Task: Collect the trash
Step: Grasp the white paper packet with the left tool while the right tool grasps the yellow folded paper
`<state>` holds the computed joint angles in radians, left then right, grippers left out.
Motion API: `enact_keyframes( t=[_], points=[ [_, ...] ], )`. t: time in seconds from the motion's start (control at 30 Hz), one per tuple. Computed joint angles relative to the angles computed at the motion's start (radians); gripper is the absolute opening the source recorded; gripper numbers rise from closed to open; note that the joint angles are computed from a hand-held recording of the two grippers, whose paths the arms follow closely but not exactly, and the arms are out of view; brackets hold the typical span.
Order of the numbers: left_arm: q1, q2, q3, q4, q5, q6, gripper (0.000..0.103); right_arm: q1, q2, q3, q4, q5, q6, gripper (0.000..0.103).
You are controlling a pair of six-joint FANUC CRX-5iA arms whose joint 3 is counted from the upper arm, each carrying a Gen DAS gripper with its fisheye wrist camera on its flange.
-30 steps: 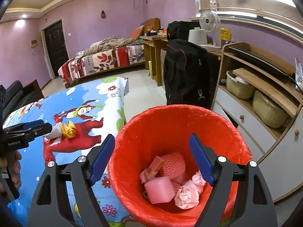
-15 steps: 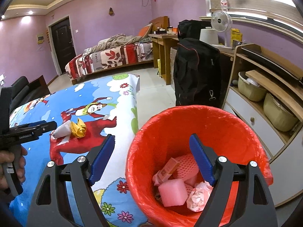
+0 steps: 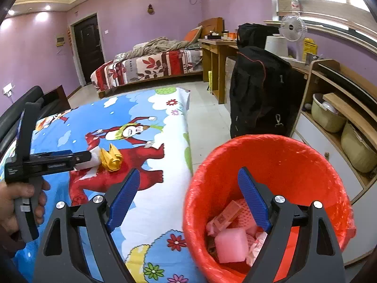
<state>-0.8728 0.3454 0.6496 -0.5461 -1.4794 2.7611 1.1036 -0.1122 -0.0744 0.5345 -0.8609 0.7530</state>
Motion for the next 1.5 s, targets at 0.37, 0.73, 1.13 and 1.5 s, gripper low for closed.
enact_keyframes(
  t=[0.37,0.73,1.13,1.5],
  points=[
    [0.049,0.007,-0.029,0.071,0.038,-0.018,0.067,0.017,0.056,0.063,-0.046,-0.003,0.074,0.081],
    [0.024,-0.028,-0.044,0.015,0.031,-0.014,0.063,0.022,0.156,0.165,-0.120,-0.017,0.168,0.081],
    [-0.003,-0.092,-0.081,-0.072,-0.006,0.049,0.063,0.027,0.311,0.340,-0.239,-0.064,0.328,0.076],
    [-0.007,-0.116,-0.109,-0.087,0.003,0.084,0.063,0.031,0.429,0.487,-0.302,-0.145,0.430,0.055]
  ],
)
